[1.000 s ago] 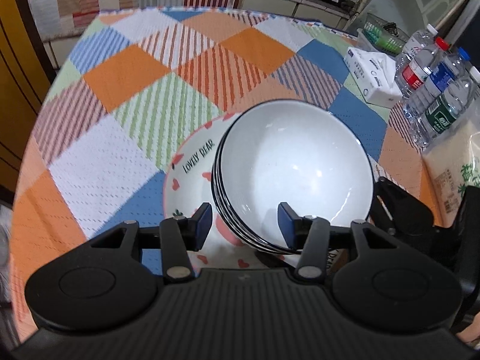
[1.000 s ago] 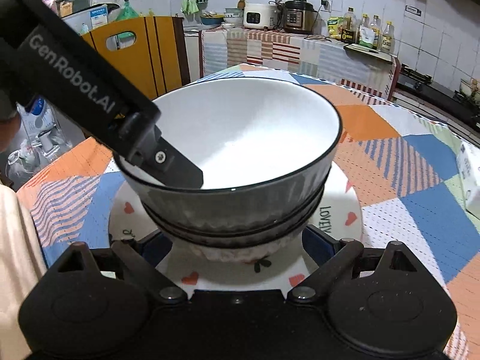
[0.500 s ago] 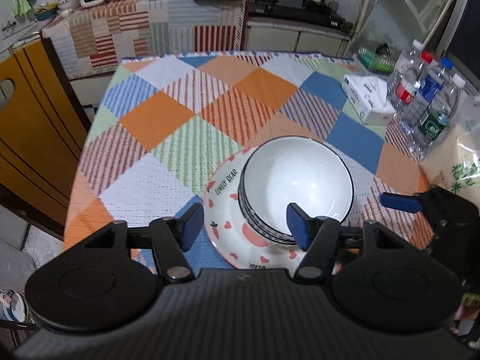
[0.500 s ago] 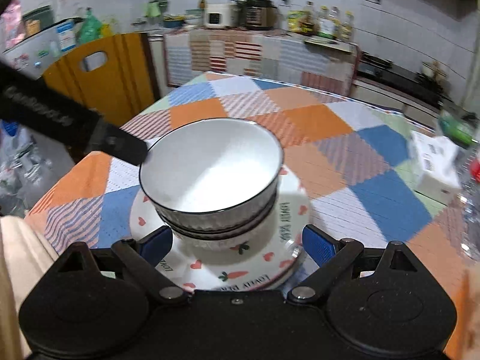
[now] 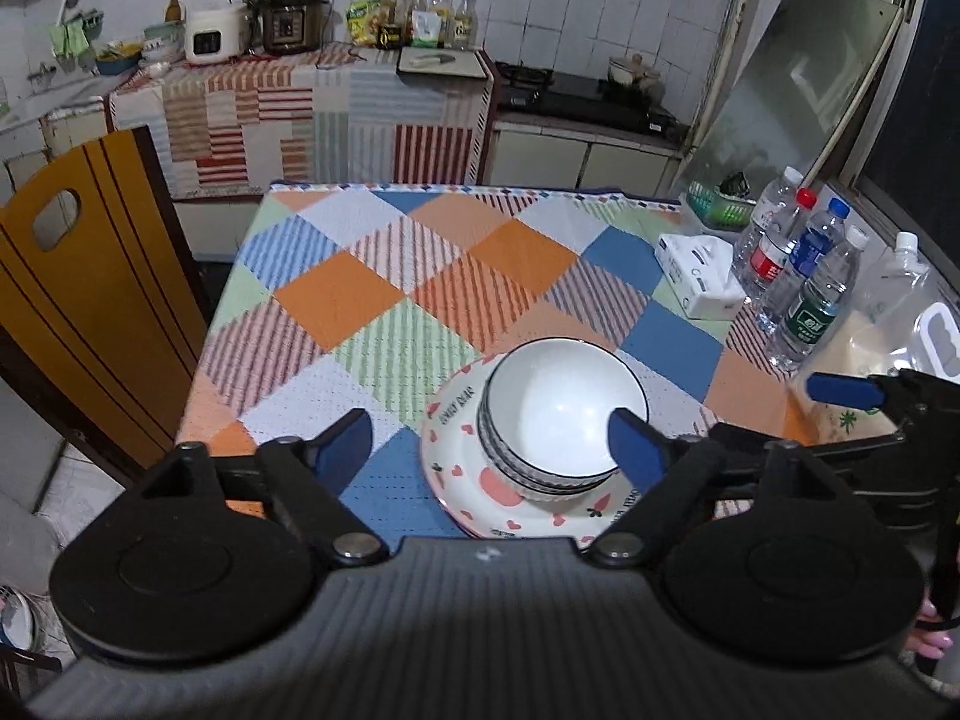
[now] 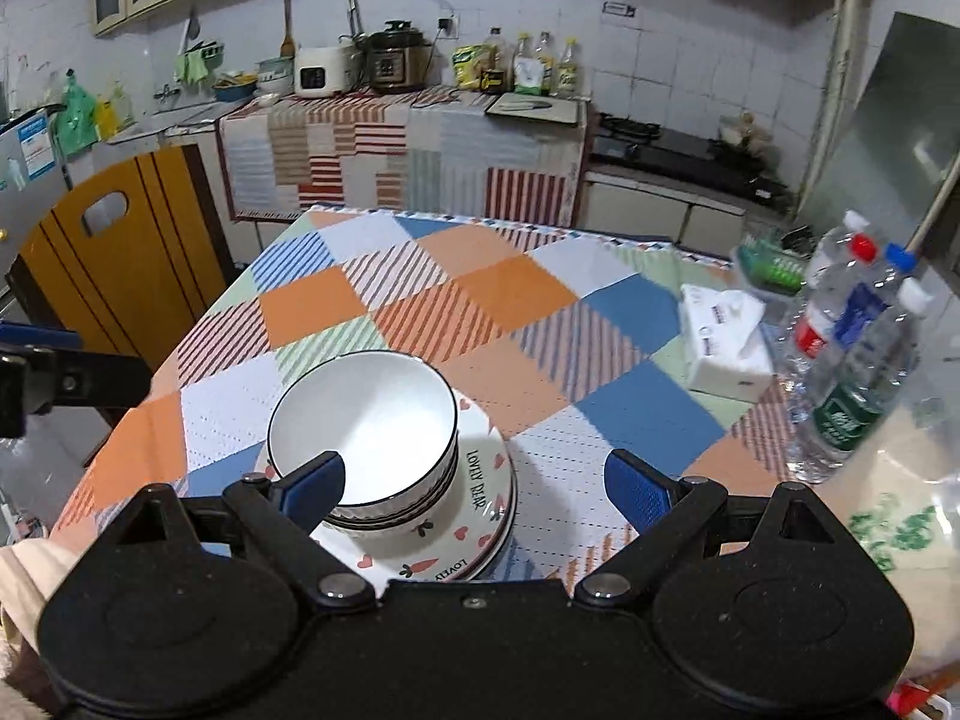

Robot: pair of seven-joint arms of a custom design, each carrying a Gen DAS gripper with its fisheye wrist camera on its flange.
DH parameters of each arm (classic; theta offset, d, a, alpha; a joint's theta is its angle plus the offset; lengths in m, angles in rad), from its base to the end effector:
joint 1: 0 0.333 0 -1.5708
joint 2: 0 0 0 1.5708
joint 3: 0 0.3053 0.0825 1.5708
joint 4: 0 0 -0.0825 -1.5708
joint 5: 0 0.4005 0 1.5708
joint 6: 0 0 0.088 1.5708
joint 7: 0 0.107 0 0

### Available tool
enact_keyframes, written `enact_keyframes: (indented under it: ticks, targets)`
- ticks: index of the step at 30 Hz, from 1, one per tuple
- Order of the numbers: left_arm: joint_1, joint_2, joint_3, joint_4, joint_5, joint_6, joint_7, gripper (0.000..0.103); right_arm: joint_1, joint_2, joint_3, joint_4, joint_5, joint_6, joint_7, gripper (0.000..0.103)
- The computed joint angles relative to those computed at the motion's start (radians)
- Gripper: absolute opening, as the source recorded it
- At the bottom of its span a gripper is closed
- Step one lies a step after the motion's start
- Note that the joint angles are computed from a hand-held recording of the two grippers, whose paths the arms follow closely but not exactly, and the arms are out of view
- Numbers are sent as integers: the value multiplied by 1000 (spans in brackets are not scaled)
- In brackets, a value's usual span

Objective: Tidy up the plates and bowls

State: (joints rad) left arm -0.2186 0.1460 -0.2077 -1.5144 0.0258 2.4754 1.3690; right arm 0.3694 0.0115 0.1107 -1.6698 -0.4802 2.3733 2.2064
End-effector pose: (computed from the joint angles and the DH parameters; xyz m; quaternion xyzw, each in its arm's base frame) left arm 0.6142 -0.2666 0.6620 -0.5726 0.7168 -0.3553 0.1788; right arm 0.5607 0.2858 0.6502 -0.6736 0.6265 -0.2817 0.2730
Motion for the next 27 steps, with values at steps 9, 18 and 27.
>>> enact_keyframes:
  ticks: [9, 18, 27]
  targets:
    - [-2, -75, 3, -85, 76, -18, -8, 91, 21, -54, 31, -23, -40, -100, 52, 96]
    - [-4, -115, -6, -118, 90, -94, 12, 91, 36, -83, 57, -24, -15, -181, 21, 95]
    - [2, -142, -5, -158, 96, -68, -28, 91, 42, -96, 70, -17, -26, -236, 41, 95]
